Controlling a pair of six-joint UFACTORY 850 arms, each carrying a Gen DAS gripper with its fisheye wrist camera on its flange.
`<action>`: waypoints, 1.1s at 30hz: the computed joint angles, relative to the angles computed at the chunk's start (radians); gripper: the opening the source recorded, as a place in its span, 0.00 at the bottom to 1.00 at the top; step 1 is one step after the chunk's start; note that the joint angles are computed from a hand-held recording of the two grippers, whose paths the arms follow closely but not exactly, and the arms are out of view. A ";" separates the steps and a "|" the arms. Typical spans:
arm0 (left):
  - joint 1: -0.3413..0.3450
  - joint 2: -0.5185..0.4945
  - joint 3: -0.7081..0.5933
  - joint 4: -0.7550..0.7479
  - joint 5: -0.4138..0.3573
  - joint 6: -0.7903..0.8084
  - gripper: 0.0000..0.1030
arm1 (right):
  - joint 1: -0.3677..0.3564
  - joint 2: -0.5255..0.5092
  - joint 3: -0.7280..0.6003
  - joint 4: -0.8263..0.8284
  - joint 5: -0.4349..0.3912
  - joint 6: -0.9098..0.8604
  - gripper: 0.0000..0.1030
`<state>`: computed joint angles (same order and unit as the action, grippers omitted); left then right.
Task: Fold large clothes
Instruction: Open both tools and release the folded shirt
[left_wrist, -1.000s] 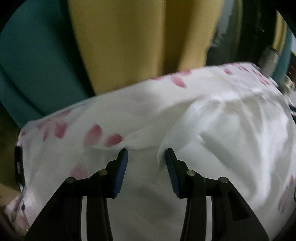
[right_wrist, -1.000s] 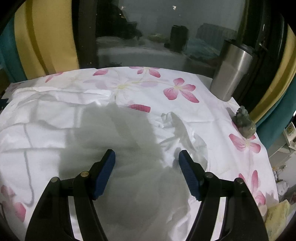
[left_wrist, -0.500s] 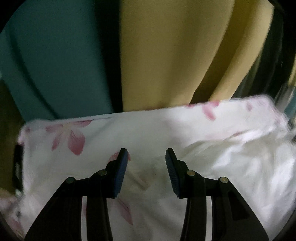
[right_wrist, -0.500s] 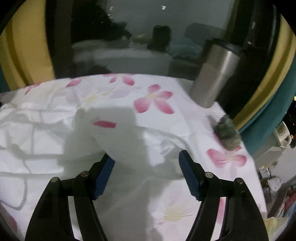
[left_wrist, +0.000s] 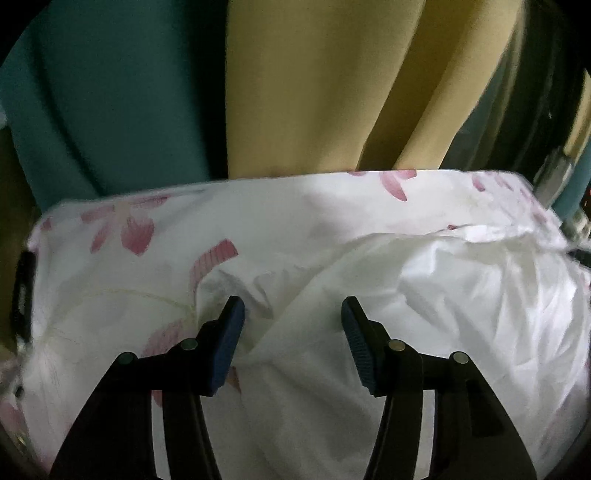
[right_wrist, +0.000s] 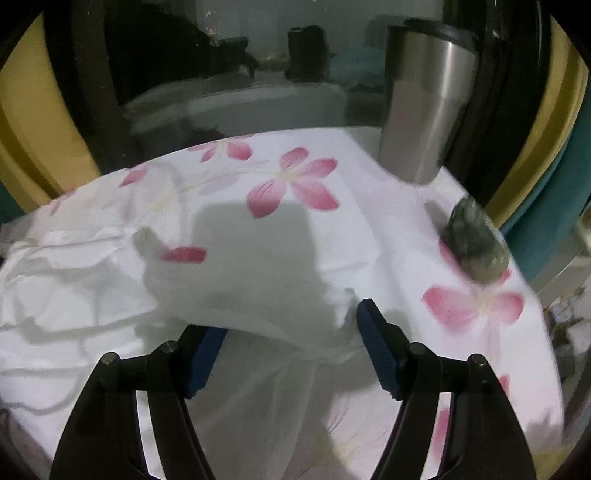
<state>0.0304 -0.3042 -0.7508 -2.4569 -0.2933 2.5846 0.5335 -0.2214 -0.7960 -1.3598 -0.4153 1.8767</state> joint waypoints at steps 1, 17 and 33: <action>-0.007 -0.005 -0.007 -0.054 0.017 0.056 0.56 | 0.000 -0.004 -0.013 0.008 -0.029 -0.024 0.69; 0.065 0.002 -0.015 -0.040 -0.007 -0.051 0.56 | 0.049 0.022 -0.048 0.100 -0.244 -0.161 0.69; 0.093 0.256 0.246 0.324 -0.074 -0.401 0.56 | 0.227 0.182 0.180 0.163 -0.074 0.153 0.69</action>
<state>0.1237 -0.0481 -0.5043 -2.1327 -0.3676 2.1833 0.7608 -0.0389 -0.6164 -1.1963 -0.4892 2.0295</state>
